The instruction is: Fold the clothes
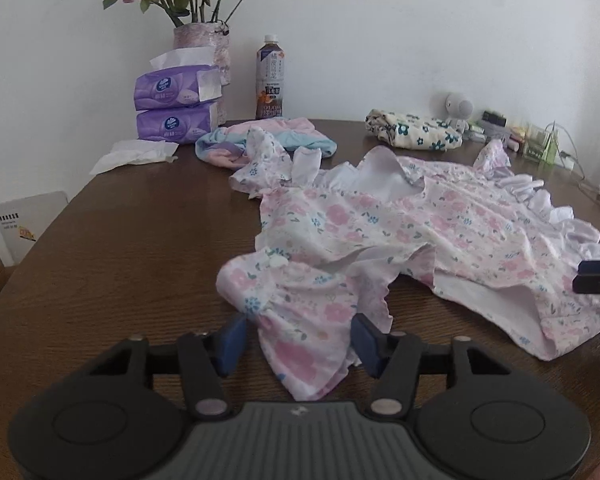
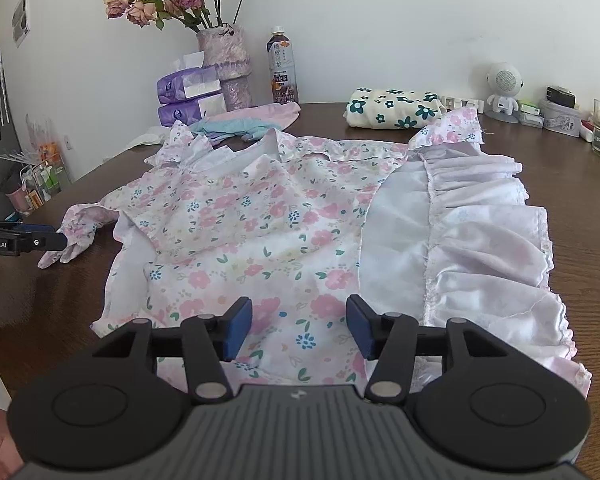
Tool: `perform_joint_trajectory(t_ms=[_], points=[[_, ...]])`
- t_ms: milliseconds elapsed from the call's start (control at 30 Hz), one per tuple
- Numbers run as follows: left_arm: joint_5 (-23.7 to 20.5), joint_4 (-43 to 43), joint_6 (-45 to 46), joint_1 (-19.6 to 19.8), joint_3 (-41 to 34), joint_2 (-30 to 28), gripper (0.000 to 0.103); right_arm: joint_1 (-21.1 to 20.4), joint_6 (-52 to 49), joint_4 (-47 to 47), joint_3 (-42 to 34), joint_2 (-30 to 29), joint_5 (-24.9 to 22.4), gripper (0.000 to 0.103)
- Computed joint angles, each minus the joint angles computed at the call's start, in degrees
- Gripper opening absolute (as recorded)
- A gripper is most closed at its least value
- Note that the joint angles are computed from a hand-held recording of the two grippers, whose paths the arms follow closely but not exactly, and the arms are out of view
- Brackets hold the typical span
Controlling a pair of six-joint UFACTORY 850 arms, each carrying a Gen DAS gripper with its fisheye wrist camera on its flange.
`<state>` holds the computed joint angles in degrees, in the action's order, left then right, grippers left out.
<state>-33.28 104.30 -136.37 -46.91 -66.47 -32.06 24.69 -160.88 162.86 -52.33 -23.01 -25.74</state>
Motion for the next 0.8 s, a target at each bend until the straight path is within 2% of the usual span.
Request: perform_joint_trajectory(t_ms=[33, 67, 100, 267, 333, 400, 467, 600, 667, 733, 767, 800], points=[[0.14, -0.40, 1.22, -0.03, -0.04, 0.10, 0.038, 0.07, -0.57, 0.37, 0.11, -0.01, -0.23, 0.054], [0.28, -0.80, 2.44, -0.06, -0.08, 0.19, 0.016, 0.19, -1.31, 0.87, 0.23, -0.03, -0.48, 0.055], [0.42, -1.20, 3.67, -0.09, -0.13, 0.29, 0.003, 0.23, -2.05, 1.26, 0.34, 0.00, -0.67, 0.055], [-1.63, -6.50, 11.24, 0.26, 0.21, 1.56, 0.003, 0.35, -4.82, 2.49, 0.65, -0.01, -1.27, 0.056], [-1.49, -8.34, 11.31, 0.77, 0.47, 1.98, 0.006, 0.19, -5.07, 2.25, 0.83, -0.08, -1.85, 0.057], [-1.25, -9.17, 10.31, 1.03, 1.17, 2.59, 0.026, 0.10, -5.32, 2.23, 0.99, -0.14, -2.38, 0.059], [-0.99, -8.84, 8.14, 1.09, 2.29, 3.41, 0.040, 0.12, -5.50, 2.10, 0.99, -0.19, -2.43, 0.060], [-1.87, 0.85, -3.10, 0.72, 5.69, 6.36, 0.058, 0.19, -5.82, 1.78, 0.92, -0.26, -2.36, 0.064], [-1.74, 1.74, -2.20, 0.66, 5.06, 6.23, 0.062, 0.29, -6.16, 1.73, 0.82, -0.34, -2.20, 0.068], [-1.44, -0.79, 3.03, 0.62, 3.05, 4.86, 0.062, 0.66, -7.55, 2.80, 0.62, -0.38, -1.70, 0.069], [-1.17, -2.58, 6.02, 0.72, 1.74, 3.89, 0.062, 0.72, -7.75, 2.99, 0.63, -0.37, -1.66, 0.070], [-0.94, -4.06, 8.47, 0.91, 0.58, 2.88, 0.055, 0.72, -7.73, 3.06, 0.67, -0.35, -1.71, 0.070]])
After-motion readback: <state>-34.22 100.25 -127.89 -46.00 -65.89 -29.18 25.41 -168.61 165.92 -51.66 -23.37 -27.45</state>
